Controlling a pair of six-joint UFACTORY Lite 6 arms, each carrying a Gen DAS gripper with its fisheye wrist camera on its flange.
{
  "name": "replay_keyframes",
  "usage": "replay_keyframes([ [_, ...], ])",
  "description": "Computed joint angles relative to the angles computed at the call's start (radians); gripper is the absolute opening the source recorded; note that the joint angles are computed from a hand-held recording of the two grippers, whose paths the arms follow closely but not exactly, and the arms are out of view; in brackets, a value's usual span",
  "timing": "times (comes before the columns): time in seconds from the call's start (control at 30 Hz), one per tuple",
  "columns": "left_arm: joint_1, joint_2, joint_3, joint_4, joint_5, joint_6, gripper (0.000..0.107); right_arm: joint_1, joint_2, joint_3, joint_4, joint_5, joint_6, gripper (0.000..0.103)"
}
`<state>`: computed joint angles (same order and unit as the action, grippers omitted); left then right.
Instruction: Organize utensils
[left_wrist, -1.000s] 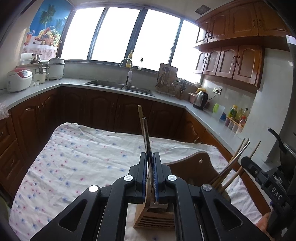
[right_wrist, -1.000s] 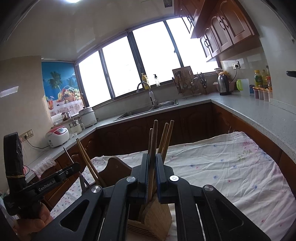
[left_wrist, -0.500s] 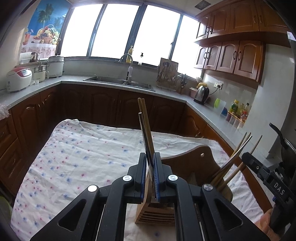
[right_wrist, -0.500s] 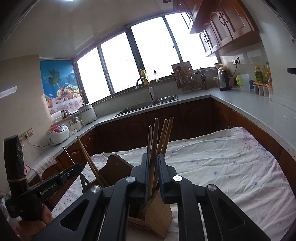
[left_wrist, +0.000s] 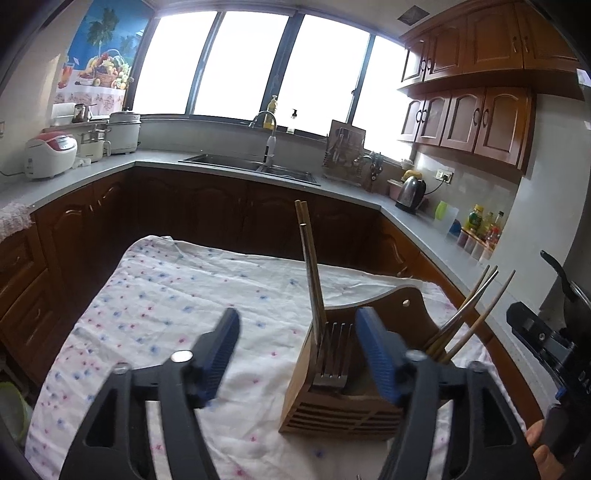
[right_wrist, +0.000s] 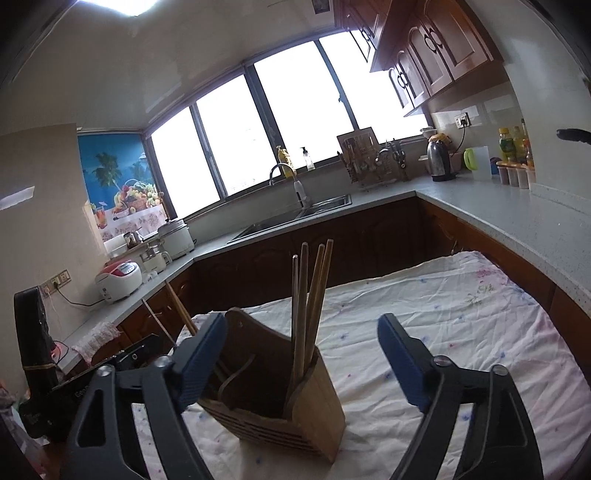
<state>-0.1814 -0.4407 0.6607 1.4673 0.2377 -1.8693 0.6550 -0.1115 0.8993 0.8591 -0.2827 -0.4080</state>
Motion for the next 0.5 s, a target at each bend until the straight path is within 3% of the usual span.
replay_keyframes([
  [0.1, -0.029, -0.026, -0.005, -0.103, 0.058, 0.088, 0.09, 0.007, -0.029, -0.032, -0.029, -0.006, 0.035, 0.101],
  [0.23, -0.068, -0.101, -0.027, -0.25, 0.129, 0.212, 0.096, 0.033, -0.071, -0.07, 0.003, -0.01, 0.008, 0.102],
  [0.5, -0.177, -0.308, -0.111, -0.374, 0.3, 0.333, 0.1, 0.124, -0.216, -0.176, 0.152, -0.031, -0.125, 0.102],
])
